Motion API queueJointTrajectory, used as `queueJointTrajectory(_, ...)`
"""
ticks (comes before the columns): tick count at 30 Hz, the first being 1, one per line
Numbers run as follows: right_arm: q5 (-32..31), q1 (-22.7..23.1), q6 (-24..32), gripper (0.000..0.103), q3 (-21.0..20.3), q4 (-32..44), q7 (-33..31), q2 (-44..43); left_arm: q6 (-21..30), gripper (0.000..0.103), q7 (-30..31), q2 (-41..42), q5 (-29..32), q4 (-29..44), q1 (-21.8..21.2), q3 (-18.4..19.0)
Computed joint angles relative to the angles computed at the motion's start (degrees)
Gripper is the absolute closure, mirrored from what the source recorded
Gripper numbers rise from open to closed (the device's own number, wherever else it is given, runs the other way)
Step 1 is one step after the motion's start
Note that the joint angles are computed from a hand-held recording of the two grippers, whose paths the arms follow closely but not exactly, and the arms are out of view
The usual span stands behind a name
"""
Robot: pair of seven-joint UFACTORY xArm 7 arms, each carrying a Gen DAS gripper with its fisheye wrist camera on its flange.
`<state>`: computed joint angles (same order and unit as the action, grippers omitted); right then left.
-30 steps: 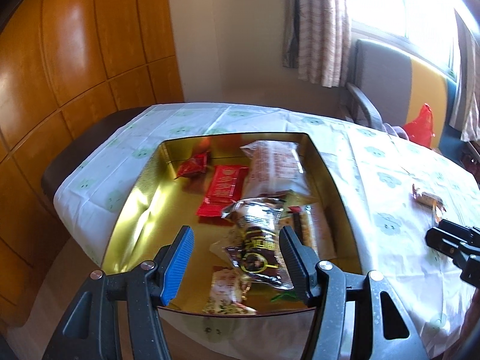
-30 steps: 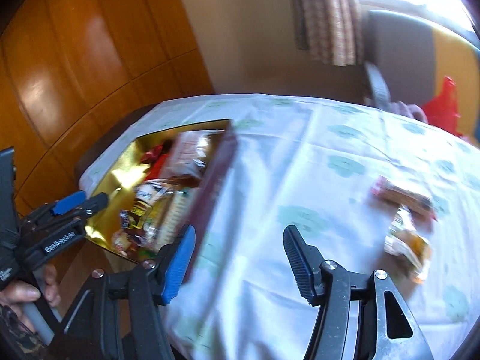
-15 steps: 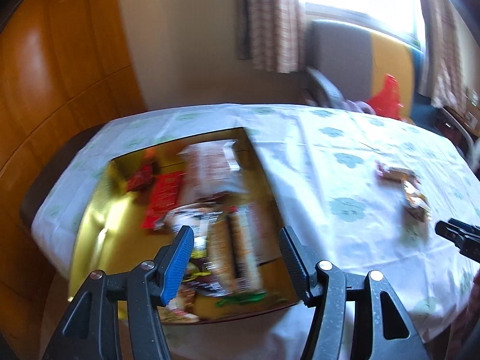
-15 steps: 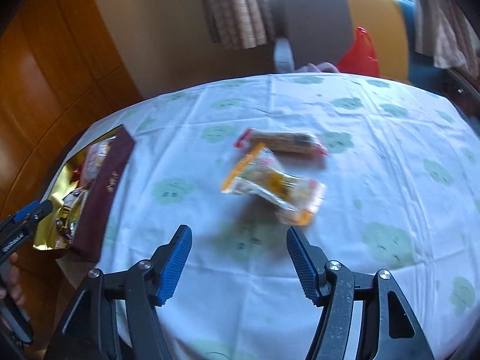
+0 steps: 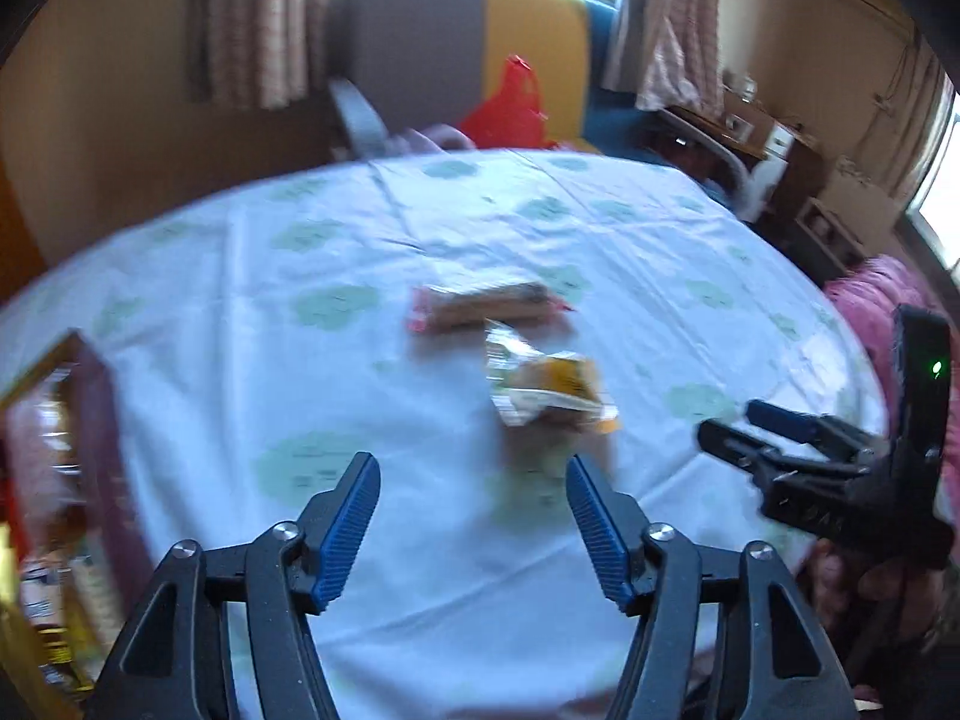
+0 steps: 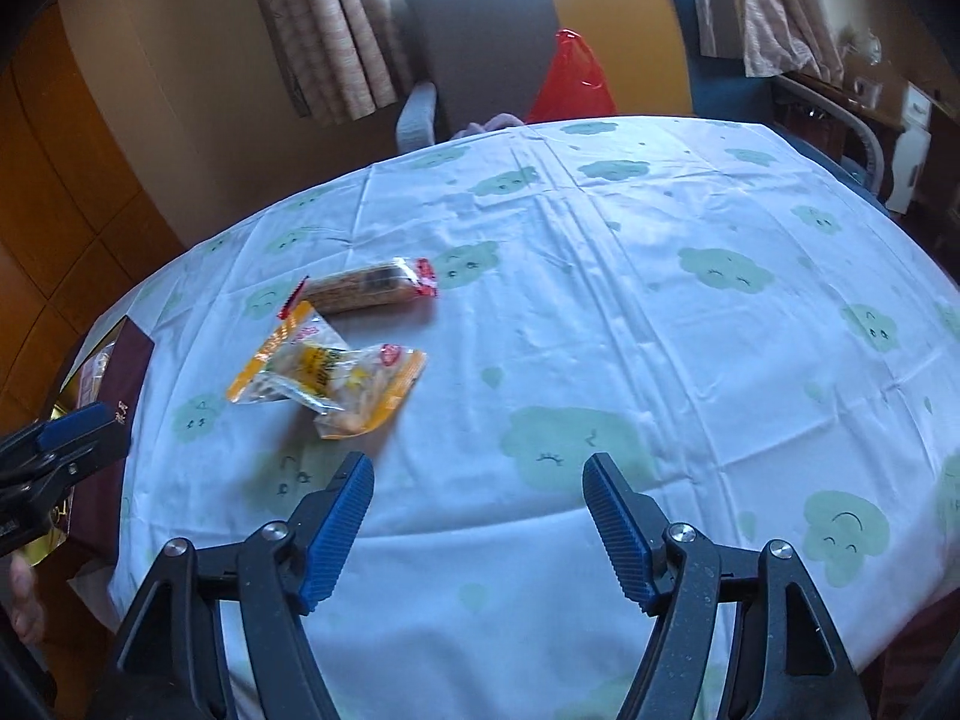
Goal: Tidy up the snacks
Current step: 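Move the left tool to the clear peanut bag and grasp it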
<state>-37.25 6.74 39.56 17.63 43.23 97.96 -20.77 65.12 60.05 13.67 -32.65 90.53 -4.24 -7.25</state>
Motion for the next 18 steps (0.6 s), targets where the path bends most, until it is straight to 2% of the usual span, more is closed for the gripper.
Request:
queueJointTrajectory(4, 0.90, -0.21, -0.78, 0.027, -0.44, -2.25, 0.68, -1.63, 7.60, 0.036, -9.44, 3.66, 1.67, 4.43, -1.61, -0.68)
queueJointTrajectory(7, 1.88, -0.69, -1.89, 0.027, -0.68, -4.06, 0.96, -2.76, 9.68, 0.036, -13.77, 5.30, 1.66, 5.84, -2.59, -1.41)
queueJointTrajectory(13, 3.43, -2.03, -2.83, 0.026, -0.39, -6.59, 0.61, -5.07, 6.15, 0.036, -24.16, 9.67, 3.90, 9.19, -6.04, -2.13)
queueJointTrajectory(18, 4.89, -3.03, -4.24, 0.026, -0.05, -8.45, 0.42, -6.20, 2.65, 0.036, -31.16, 13.06, 8.05, 12.65, -8.35, -2.47)
